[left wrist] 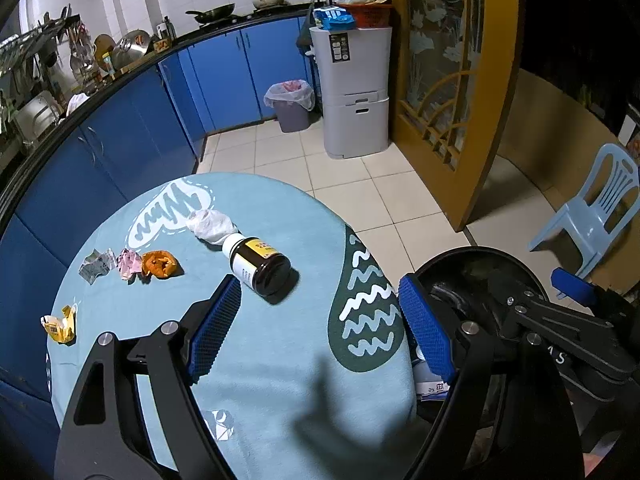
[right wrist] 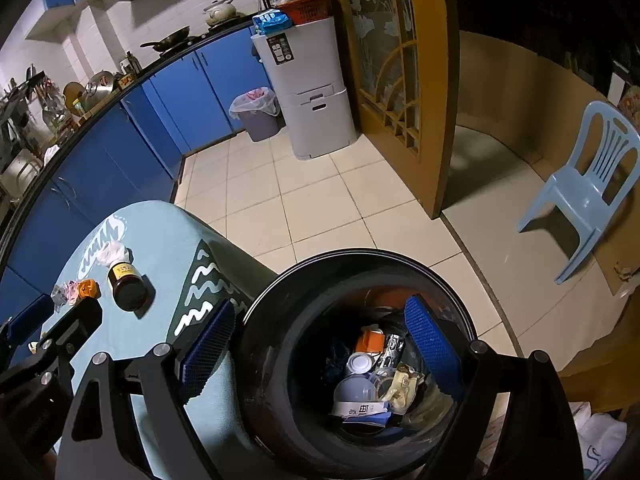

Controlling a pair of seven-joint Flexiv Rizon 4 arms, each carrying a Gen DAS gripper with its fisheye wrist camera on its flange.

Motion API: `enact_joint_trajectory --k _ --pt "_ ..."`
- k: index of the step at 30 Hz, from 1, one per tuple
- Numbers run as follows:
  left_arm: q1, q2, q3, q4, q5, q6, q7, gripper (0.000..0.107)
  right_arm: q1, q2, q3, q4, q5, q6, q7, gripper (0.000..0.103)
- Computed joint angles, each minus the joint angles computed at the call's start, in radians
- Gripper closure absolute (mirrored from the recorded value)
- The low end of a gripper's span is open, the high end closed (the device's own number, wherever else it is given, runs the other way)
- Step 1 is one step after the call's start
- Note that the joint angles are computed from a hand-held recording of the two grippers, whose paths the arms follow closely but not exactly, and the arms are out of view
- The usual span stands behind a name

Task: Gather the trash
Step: 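Move both open tools back over the table toward the remaining trash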

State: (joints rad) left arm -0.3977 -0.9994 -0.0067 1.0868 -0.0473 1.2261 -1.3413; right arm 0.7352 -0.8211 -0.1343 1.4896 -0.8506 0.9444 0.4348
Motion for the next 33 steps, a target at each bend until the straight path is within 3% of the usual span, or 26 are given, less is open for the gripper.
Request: enact_joint_trajectory --k 13,33 --pt "0.025 0.026 -0.009 0.045 -0.014 0.027 0.0 0.026 0.013 -0.025 0.01 -0.069 0.012 -0.049 -0.054 0.018" --pt "0.098 0.037 -0.018 0.072 -0.062 0.037 -0.014 0.026 0.042 -0.18 0.02 -0.381 0.132 -0.177 -0.29 0.018"
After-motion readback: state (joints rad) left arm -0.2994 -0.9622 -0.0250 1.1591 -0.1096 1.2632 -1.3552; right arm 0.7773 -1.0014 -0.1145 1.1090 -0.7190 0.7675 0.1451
